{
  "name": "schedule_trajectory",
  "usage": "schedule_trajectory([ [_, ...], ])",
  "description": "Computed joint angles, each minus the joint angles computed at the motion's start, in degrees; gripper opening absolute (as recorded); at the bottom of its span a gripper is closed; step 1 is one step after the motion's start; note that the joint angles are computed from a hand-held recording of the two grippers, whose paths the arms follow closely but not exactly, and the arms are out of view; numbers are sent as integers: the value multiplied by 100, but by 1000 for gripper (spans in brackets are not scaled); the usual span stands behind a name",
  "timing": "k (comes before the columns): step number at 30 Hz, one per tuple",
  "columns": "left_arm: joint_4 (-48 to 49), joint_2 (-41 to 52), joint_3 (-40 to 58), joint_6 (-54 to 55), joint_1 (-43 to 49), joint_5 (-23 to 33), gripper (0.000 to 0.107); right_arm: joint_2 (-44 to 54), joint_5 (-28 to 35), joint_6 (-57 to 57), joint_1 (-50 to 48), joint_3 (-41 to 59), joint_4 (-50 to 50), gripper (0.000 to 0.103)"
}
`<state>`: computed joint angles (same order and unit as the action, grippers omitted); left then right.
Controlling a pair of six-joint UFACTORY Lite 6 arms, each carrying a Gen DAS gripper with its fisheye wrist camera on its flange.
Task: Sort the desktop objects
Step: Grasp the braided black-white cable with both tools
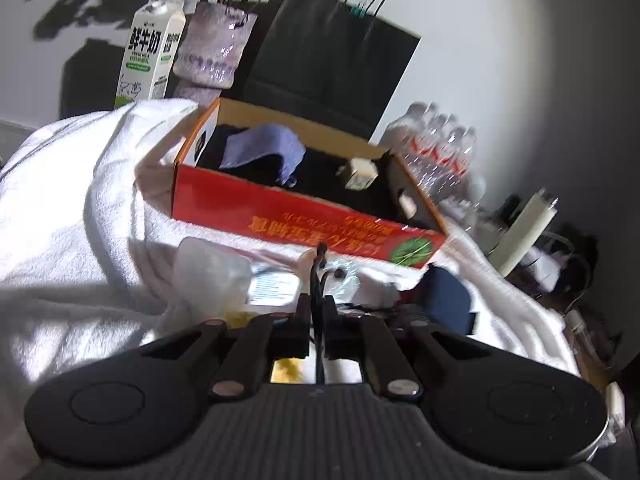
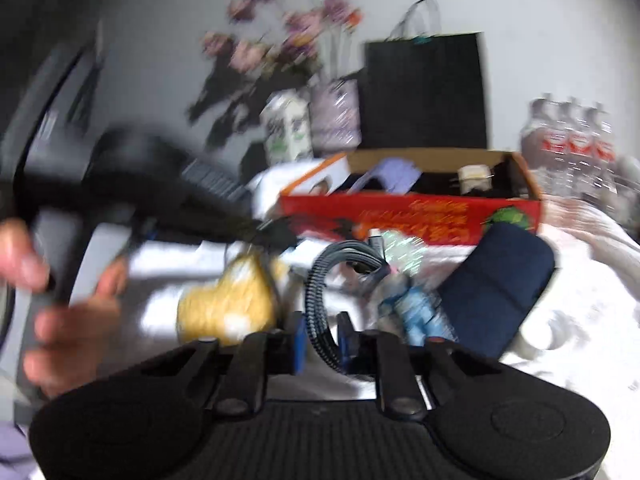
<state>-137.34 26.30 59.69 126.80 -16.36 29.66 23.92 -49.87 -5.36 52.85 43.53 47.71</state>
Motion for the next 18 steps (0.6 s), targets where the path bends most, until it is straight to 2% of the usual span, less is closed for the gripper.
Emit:
schedule_trajectory([
  [4, -64, -792, -773, 146, 133, 430, 6, -849, -131, 742, -122, -819, -28, 10],
  [7, -304, -1333, -1242, 398, 127, 416, 6, -1351, -183, 1248, -194, -1333, -353, 9],
  [12, -367, -1992, -1748, 386, 127, 354, 6, -2159, -622, 1172, 185, -1910, -100, 9],
  [18, -108, -3061, -2600, 174, 312, 611, 6, -3801, -614, 1511, 406, -2802, -491, 9],
])
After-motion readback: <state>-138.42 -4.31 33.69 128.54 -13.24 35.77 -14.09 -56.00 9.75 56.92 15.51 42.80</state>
